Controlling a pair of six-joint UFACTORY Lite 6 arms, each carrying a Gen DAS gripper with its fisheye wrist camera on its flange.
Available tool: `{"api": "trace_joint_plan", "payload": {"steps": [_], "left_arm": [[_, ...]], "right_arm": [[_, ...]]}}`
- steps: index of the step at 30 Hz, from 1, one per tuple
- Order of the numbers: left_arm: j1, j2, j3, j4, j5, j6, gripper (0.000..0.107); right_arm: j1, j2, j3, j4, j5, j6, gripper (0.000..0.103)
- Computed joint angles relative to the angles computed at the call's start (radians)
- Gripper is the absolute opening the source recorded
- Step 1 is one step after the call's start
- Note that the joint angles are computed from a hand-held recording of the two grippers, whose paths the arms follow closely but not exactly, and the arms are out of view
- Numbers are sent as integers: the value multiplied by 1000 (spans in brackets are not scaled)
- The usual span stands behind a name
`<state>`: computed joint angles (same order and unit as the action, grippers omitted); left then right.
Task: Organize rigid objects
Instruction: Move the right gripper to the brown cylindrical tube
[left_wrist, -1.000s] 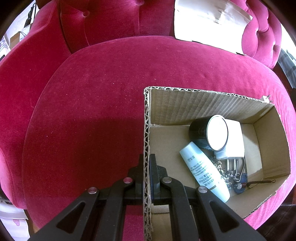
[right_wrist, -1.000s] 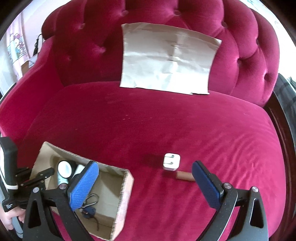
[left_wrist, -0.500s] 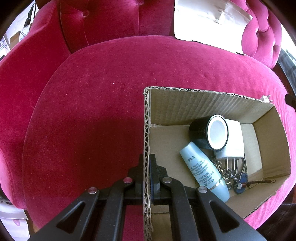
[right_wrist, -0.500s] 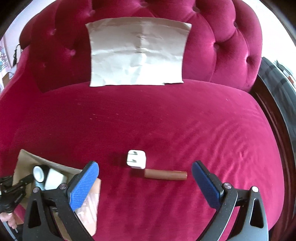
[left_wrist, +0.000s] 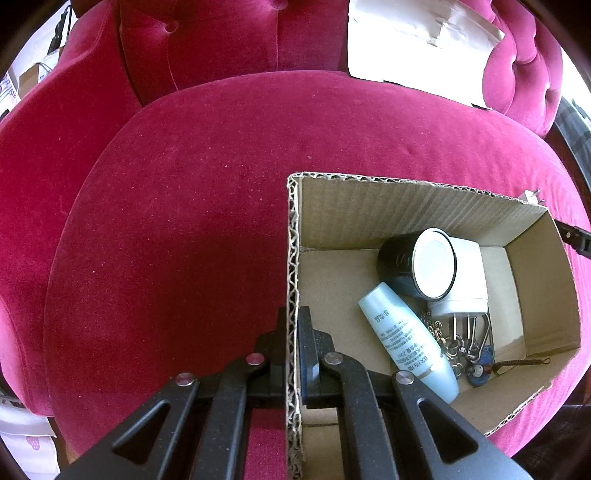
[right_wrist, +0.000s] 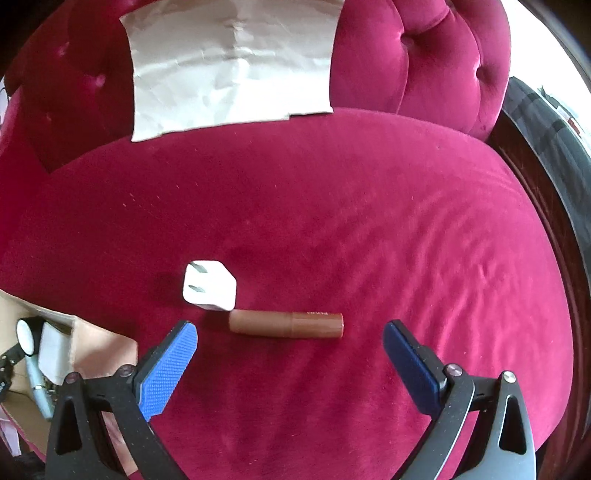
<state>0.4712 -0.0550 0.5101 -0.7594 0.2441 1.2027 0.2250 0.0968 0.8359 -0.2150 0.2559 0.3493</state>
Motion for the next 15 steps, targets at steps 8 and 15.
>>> {"api": "trace_joint_plan", "payload": {"steps": [8, 15], "left_arm": [[-72, 35, 17, 1, -39, -62, 3], [-97, 44, 20, 9, -51, -92, 3]], "right_arm": [[-35, 94, 18, 122, -22, -113, 103], [-26, 138, 36, 14, -42, -6, 103]]}}
